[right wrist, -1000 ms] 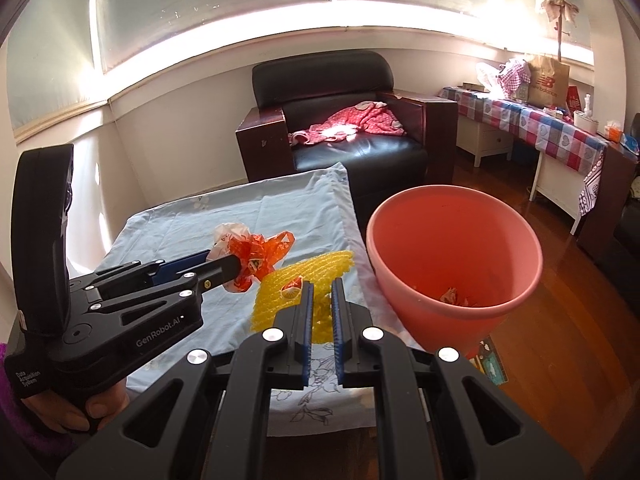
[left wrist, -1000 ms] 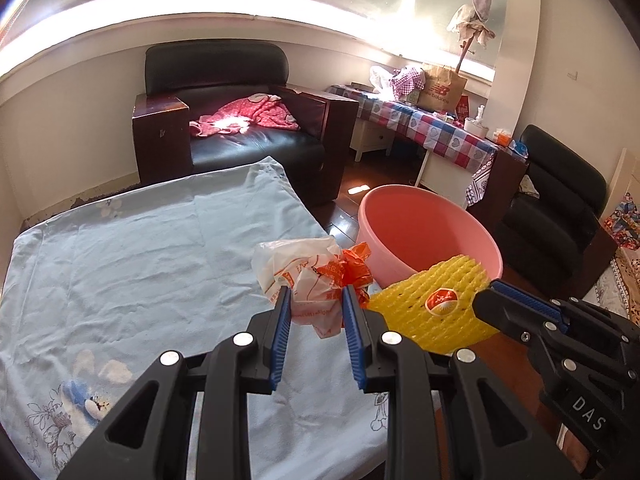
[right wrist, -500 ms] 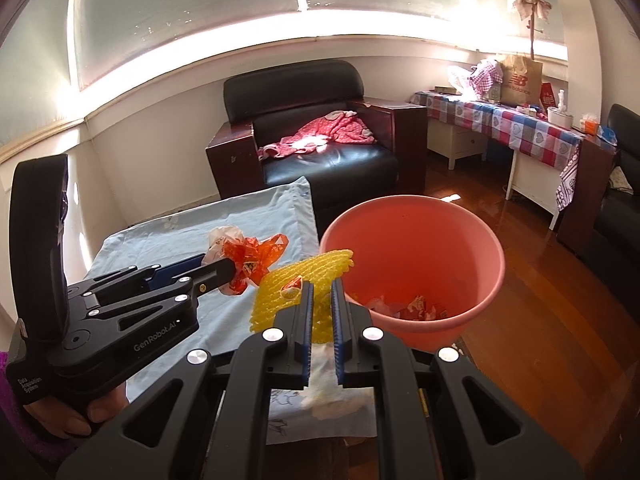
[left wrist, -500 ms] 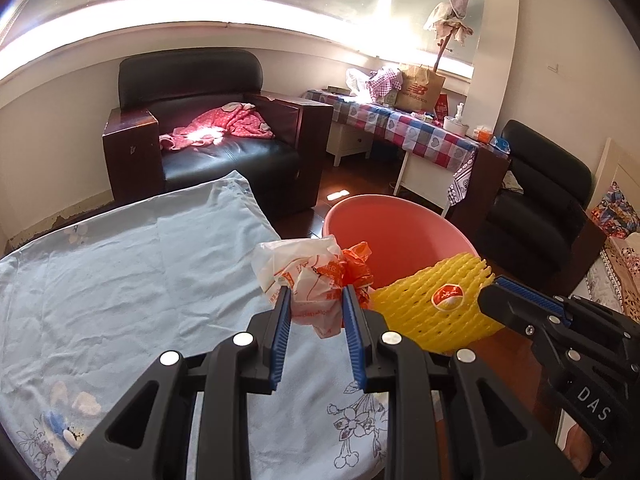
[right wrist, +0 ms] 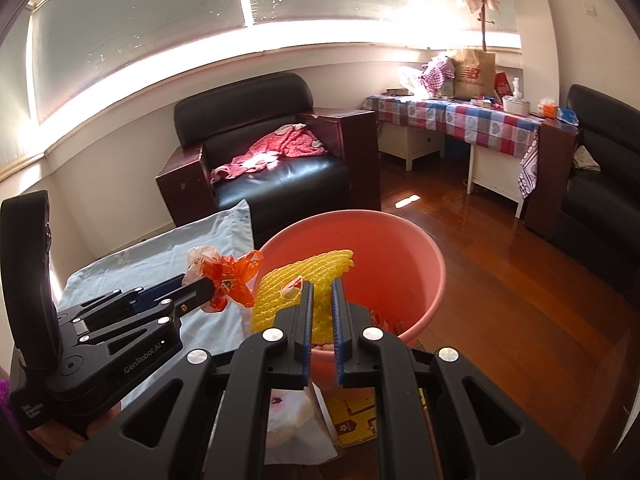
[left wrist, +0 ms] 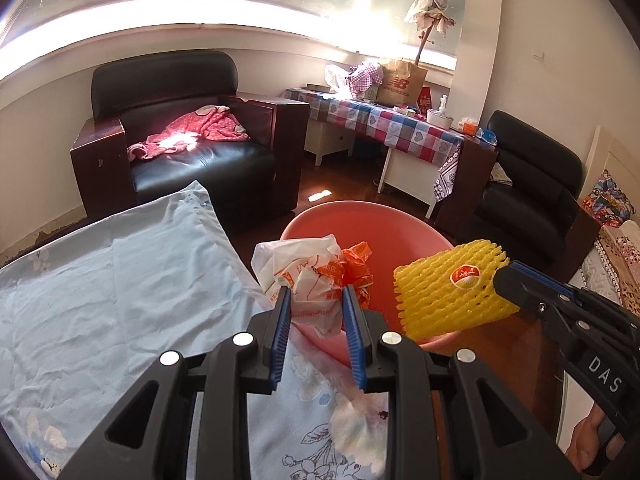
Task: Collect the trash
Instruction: 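Carry the plastic bag and yellow net over the pink basin with both grippers, then open the left gripper to drop the plastic bag while the right gripper holds the net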
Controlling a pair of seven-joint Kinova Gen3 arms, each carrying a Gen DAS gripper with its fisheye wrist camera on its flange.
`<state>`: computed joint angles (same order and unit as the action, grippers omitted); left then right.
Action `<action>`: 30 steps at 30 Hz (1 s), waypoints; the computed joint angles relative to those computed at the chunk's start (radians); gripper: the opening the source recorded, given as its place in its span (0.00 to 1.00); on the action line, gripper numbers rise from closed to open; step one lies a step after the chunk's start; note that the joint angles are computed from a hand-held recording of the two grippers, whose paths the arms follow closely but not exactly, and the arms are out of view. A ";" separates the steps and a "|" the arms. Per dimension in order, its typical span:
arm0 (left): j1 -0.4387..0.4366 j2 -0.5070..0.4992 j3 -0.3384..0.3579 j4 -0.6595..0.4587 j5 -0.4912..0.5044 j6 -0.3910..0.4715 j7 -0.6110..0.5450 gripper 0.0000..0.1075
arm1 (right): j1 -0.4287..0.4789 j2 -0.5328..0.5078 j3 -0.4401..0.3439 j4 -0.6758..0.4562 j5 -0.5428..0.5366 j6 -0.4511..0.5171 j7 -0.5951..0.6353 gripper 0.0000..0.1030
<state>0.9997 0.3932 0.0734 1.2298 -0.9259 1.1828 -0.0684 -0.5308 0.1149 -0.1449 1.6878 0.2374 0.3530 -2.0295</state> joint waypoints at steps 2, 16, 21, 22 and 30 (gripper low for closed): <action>-0.007 0.011 -0.001 -0.011 0.000 -0.012 -0.007 0.23 | -0.009 0.008 0.013 -0.005 0.024 0.002 -0.025 0.09; -0.083 0.040 -0.031 -0.020 0.104 -0.136 -0.054 0.23 | -0.072 0.078 0.087 -0.055 0.168 0.035 -0.174 0.09; -0.098 0.055 -0.043 -0.034 0.135 -0.158 -0.078 0.23 | -0.067 0.102 0.089 -0.071 0.177 0.048 -0.184 0.09; -0.098 0.058 -0.046 -0.036 0.138 -0.162 -0.082 0.23 | -0.066 0.105 0.089 -0.074 0.176 0.051 -0.183 0.09; -0.106 0.087 -0.064 -0.071 0.177 -0.180 -0.130 0.24 | -0.060 0.136 0.091 -0.097 0.155 0.077 -0.162 0.09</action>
<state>0.8936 0.4799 0.0095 1.1593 -0.7490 1.0029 -0.1981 -0.5903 0.2505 -0.0535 1.5911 0.3919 0.4296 -2.1919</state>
